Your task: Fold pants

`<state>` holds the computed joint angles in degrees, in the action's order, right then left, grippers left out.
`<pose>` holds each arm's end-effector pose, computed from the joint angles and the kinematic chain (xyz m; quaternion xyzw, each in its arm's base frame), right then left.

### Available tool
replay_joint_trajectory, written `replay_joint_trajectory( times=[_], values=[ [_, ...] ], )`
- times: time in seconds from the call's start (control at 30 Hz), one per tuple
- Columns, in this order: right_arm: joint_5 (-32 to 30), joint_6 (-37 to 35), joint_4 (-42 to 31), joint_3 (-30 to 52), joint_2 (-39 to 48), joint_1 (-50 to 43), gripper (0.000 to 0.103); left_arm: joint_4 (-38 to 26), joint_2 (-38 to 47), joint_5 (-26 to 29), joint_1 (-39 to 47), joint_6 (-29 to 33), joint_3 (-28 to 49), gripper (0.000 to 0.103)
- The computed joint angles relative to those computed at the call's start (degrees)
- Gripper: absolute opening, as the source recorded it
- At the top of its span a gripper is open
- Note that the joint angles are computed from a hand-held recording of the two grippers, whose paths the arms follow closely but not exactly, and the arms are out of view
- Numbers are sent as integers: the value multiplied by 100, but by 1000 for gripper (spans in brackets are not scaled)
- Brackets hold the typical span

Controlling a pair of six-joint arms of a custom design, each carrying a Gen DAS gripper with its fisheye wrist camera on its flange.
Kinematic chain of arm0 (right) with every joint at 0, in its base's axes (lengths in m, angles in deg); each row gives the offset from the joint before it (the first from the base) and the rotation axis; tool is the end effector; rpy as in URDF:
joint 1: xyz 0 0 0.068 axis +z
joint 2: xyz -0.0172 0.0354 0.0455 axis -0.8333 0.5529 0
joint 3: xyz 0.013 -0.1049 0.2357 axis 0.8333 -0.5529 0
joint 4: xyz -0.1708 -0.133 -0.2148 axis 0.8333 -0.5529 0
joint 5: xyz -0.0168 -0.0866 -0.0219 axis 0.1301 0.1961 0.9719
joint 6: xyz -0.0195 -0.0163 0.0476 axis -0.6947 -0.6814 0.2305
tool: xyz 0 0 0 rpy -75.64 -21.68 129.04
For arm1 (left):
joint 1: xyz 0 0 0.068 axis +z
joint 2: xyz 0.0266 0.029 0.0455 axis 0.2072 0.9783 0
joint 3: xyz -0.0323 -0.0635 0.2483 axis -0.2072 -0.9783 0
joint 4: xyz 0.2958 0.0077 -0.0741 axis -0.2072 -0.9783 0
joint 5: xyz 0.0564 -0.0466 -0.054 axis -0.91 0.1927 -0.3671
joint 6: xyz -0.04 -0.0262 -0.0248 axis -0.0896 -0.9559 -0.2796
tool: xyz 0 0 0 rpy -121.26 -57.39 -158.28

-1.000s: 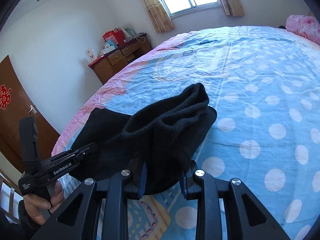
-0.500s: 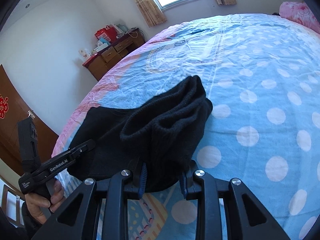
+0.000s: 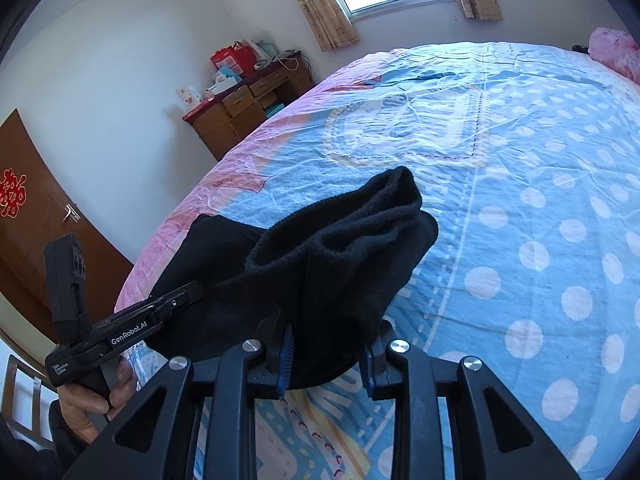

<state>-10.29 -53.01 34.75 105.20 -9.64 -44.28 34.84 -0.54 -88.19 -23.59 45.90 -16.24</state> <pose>0.2509 0.0677 0.1620 -0.0766 0.9036 0.2513 0.3385 0.2715 -0.1822 0.1303 -0.0665 0.9277 -0.1033 0.3525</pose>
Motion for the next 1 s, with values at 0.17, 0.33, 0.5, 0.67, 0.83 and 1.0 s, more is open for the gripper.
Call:
replay_joint_trajectory(
  times=[0.17,0.33,0.5,0.67,0.83,1.0],
  values=[
    [44,-136,-177,162,30,-47,28,8,174,134,46,115,213,30],
    [191,-320,-315,683,416,39,28,-17,169,99,258,252,406,30],
    [316,-474,-148,1460,1200,338,28,-129,63,-172,583,397,520,30],
    [41,-204,269,2111,2124,573,28,-130,-220,-615,884,449,277,30],
    [-138,118,1066,2259,2865,939,28,-255,-431,-801,1178,352,-63,30],
    [-240,337,1544,2447,3643,1174,28,-223,-436,-723,1350,209,-300,30]
  ],
)
